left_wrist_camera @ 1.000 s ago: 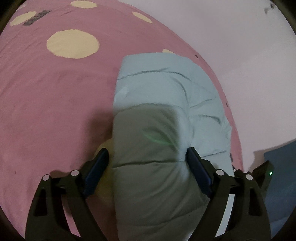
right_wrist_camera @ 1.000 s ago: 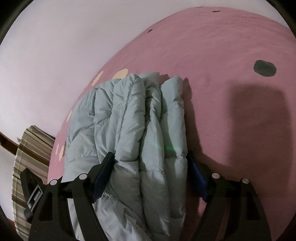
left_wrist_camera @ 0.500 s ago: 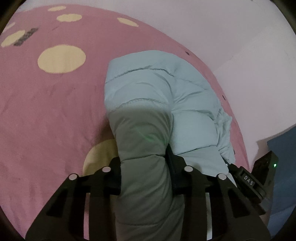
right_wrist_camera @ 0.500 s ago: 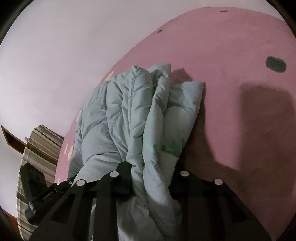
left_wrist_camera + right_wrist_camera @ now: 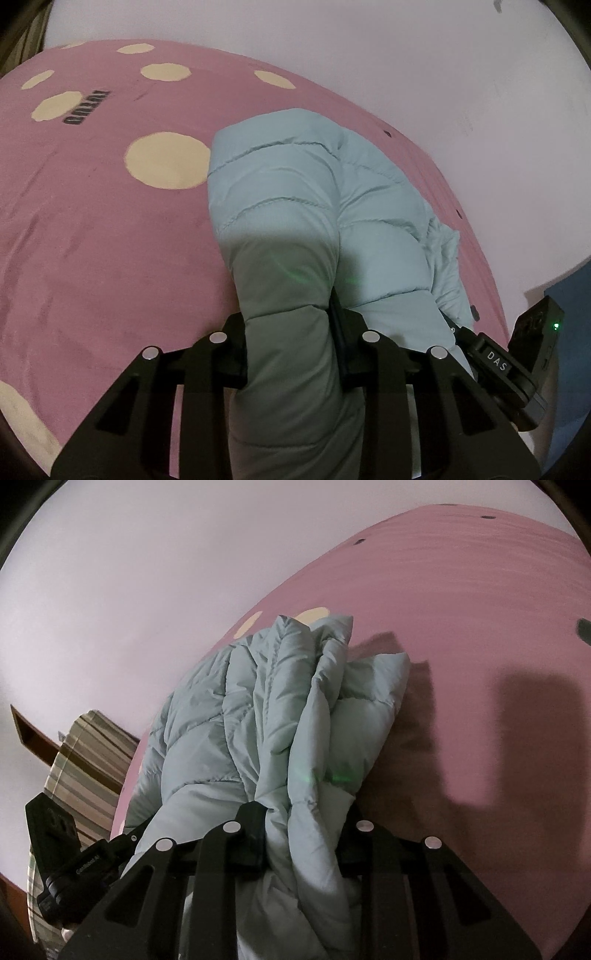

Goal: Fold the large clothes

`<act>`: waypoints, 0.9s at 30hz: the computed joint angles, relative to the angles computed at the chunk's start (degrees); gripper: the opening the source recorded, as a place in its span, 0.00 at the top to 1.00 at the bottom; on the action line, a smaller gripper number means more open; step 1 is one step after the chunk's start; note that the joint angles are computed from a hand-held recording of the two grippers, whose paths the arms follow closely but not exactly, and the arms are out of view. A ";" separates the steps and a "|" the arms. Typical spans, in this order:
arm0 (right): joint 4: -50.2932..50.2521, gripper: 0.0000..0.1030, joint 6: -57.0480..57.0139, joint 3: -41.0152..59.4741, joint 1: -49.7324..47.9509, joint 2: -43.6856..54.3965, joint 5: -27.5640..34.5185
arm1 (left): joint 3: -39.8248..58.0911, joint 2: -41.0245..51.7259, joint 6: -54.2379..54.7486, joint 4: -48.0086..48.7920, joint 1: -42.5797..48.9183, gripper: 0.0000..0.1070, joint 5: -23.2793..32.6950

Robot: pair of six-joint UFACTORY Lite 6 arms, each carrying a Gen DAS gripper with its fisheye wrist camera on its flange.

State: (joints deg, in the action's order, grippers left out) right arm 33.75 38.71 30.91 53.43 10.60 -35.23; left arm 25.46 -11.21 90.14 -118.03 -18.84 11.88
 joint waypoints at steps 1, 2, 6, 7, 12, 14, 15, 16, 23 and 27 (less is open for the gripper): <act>-0.24 0.76 -0.34 1.11 -0.03 0.64 0.34 | -0.80 -1.37 -2.65 2.80 0.85 0.71 0.07; -0.35 0.76 -0.75 2.34 0.05 1.38 0.69 | -1.87 -3.08 -6.11 6.84 2.64 0.71 0.58; -1.43 0.76 -2.72 9.73 -0.30 6.00 2.96 | -4.30 -7.14 -14.43 18.43 9.78 0.71 3.59; -1.76 0.76 -3.31 12.02 -0.58 7.35 3.73 | -4.37 -7.72 -16.08 20.92 11.60 0.71 4.34; -6.65 0.76 -3.44 22.83 -3.52 14.56 6.49 | -0.29 -5.31 -18.79 27.64 19.77 0.71 8.20; -8.01 0.76 -3.89 27.60 -4.56 17.32 7.92 | 3.23 -2.40 -18.27 28.49 22.20 0.71 9.14; -8.31 0.76 -4.11 28.70 -4.61 17.96 8.10 | 4.64 -1.17 -17.23 28.00 23.03 0.71 9.35; -8.73 0.76 -4.37 31.24 -5.05 19.52 8.83 | 6.38 0.31 -16.12 27.76 24.29 0.71 9.80; -12.37 0.76 -3.19 42.23 -7.62 27.19 11.73 | 17.87 13.70 -8.84 24.15 28.97 0.71 12.47; -15.20 0.76 -0.63 48.17 -8.87 32.50 13.60 | 23.39 22.25 -5.73 22.59 30.40 0.71 13.20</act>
State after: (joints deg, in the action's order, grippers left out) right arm 18.55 38.08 79.08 44.56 43.10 -21.63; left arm 48.84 11.04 84.41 -95.44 11.56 25.08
